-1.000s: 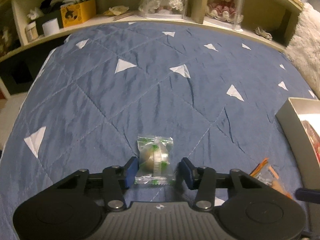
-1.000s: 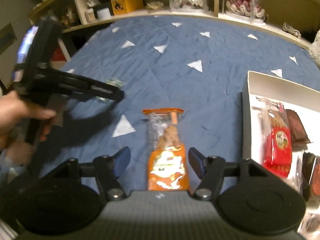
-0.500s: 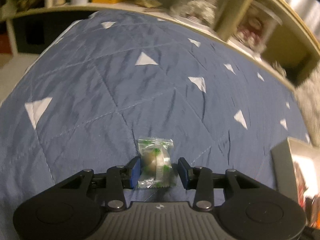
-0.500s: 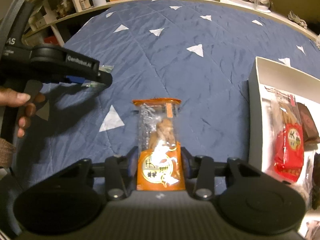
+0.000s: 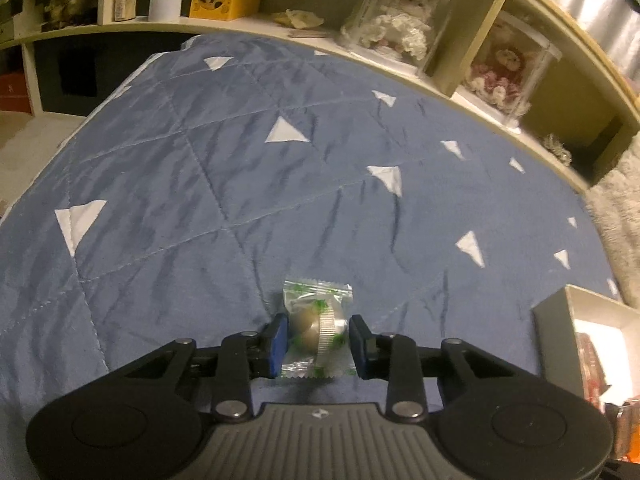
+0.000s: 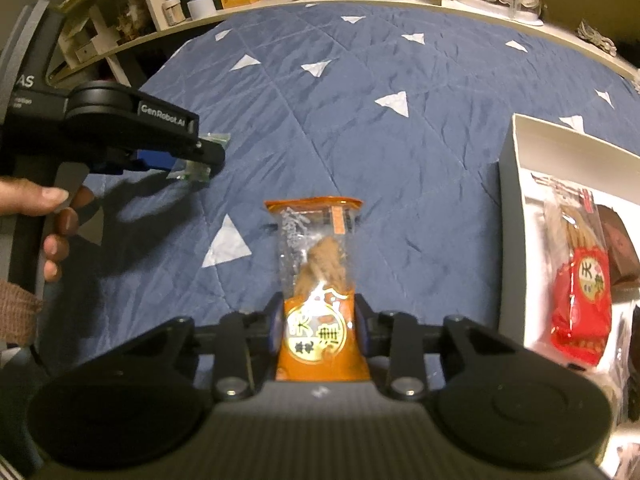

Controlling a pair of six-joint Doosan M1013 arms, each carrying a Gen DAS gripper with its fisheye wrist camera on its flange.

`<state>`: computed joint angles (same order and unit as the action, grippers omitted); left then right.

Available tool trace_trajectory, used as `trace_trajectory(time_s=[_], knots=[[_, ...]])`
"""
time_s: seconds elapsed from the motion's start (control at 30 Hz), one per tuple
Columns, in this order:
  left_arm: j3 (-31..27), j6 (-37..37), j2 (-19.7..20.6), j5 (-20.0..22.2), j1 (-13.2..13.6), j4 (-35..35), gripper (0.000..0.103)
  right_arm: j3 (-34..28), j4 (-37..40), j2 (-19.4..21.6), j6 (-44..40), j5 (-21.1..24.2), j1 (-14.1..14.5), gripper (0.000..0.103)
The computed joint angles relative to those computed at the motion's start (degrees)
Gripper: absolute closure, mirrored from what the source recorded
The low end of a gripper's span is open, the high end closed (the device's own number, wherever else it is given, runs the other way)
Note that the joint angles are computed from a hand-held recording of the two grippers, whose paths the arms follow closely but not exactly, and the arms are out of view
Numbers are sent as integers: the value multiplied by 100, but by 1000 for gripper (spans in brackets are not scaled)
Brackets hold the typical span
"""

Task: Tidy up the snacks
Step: 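Lift green candy with left tool while right tool carries orange bar over box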

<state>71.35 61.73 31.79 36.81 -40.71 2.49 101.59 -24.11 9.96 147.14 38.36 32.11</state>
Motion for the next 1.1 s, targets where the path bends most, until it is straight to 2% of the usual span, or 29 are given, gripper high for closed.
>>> trace_trajectory(time_s=[0.2,0.43,0.63,0.73,0.93,1.1], knots=[[173,109,-221,-418,-106,96,69,87,-290,-159,354,-182,-16,64],[331,436,-420,-694,-221,-215,68,266,-931,-485,1090,-254,-89,64],[391,587,-528,-757,-329,-377,68,435,-1404,-786,1566,-40,-121,64],[368,824,-546,-742,-382,-675,68,532,-1582,-947,1715,79,-139,64],[164,1126,-483,-731,-569,-808,68,650,-1956,-1181,1753,362,-150,64],[-79,1431,-340,-611,-731,-1097,68,874,-2086,-1442,1878,287,-302,64]])
